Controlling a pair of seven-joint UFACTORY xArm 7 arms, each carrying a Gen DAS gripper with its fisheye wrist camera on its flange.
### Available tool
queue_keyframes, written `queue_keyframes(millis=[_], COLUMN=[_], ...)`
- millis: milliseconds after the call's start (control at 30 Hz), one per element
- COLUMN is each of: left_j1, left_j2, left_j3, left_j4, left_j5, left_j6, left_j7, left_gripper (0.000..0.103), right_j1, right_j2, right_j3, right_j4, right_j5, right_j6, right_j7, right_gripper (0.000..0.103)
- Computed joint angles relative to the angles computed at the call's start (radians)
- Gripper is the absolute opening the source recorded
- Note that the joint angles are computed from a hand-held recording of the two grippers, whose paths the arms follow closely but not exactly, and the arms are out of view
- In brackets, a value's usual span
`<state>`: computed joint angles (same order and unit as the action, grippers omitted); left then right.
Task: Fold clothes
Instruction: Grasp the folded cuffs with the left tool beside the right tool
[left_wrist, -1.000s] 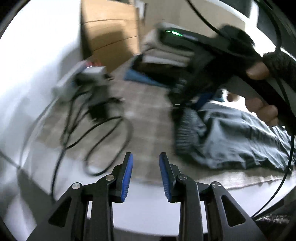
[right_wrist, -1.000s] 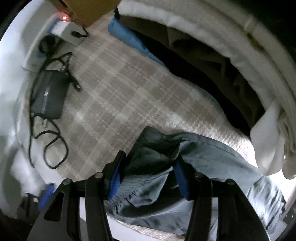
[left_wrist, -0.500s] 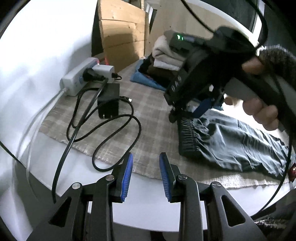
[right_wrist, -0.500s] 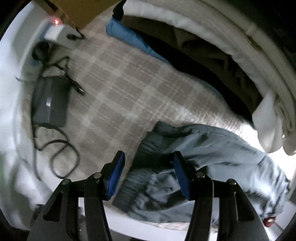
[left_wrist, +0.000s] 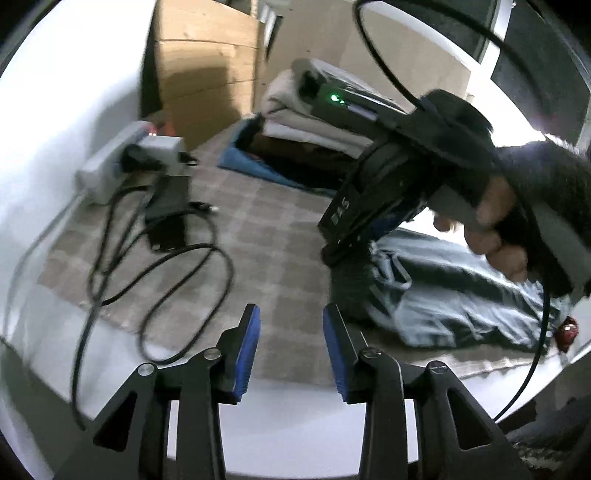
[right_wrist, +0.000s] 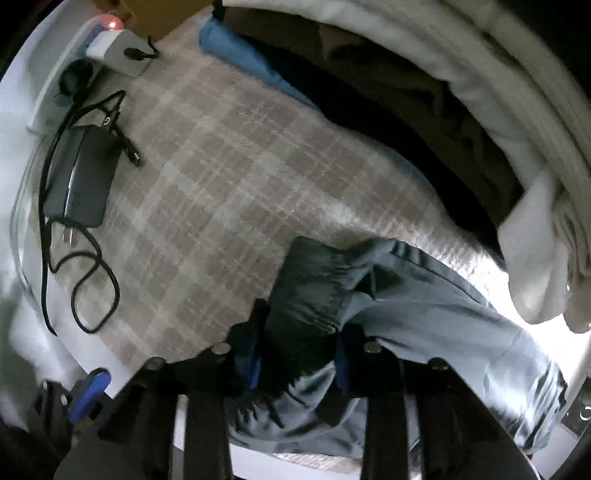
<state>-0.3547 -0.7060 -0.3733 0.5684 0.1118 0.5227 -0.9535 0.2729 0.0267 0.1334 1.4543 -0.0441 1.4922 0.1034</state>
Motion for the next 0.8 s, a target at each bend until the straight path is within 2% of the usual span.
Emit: queue_keyframes(millis=[133, 267, 367, 467, 567, 700, 800], left_j1=[-0.057, -0.066, -0.103, -0.108, -0.142, -0.192, -0.249], left_j2=[0.061, 0.104, 0.139, 0.202, 0.258, 0.322, 0.368], left_j3=[0.073, 0.082, 0.108, 0.107, 0.136, 0.176, 0.221], left_j4=[-0.003, 0.02, 0.02, 0.064, 0.084, 0.101, 0.112], left_j5=[-0.082, -0.129, -0.181, -0.182, -0.22, -0.294, -0.385], left_j6=[-0.119, -0.155, -0.215, -0.186, -0.215, -0.275, -0.328], left_j7=[0.03, 0.025, 0.031, 0.061, 0.109, 0.18, 0.247], left_gripper=[0.04, 0.056, 0.065, 0.066, 0.066, 0.067, 0.067], right_j1=[-0.058, -0.105, -0.142, -0.174, -0.198, -0.197, -0.177], right_j2=[-0.032, -0.064, -0.101, -0.124, -0.133, -0.193, -0.266], right_j3=[-0.046, -0.07, -0.095, -0.117, -0.133, -0.124, -0.104], right_j4=[-0.029, -0.058, -0.093, -0.109, -0.109, -0.146, -0.187], right_j5=[0.11, 0.178, 0.236, 0.29, 0.335, 0.376, 0.397], right_j6=[-0.031, -0.077, -0.1, -0.096, -0.081, -0.083, -0.077], right_j7=[-0.039, -0.086, -0.142, -0.201, -0.258, -0.229, -0.161], right_gripper=[0.026, 0.026, 0.026, 0.026, 0.026, 0.026, 0.026])
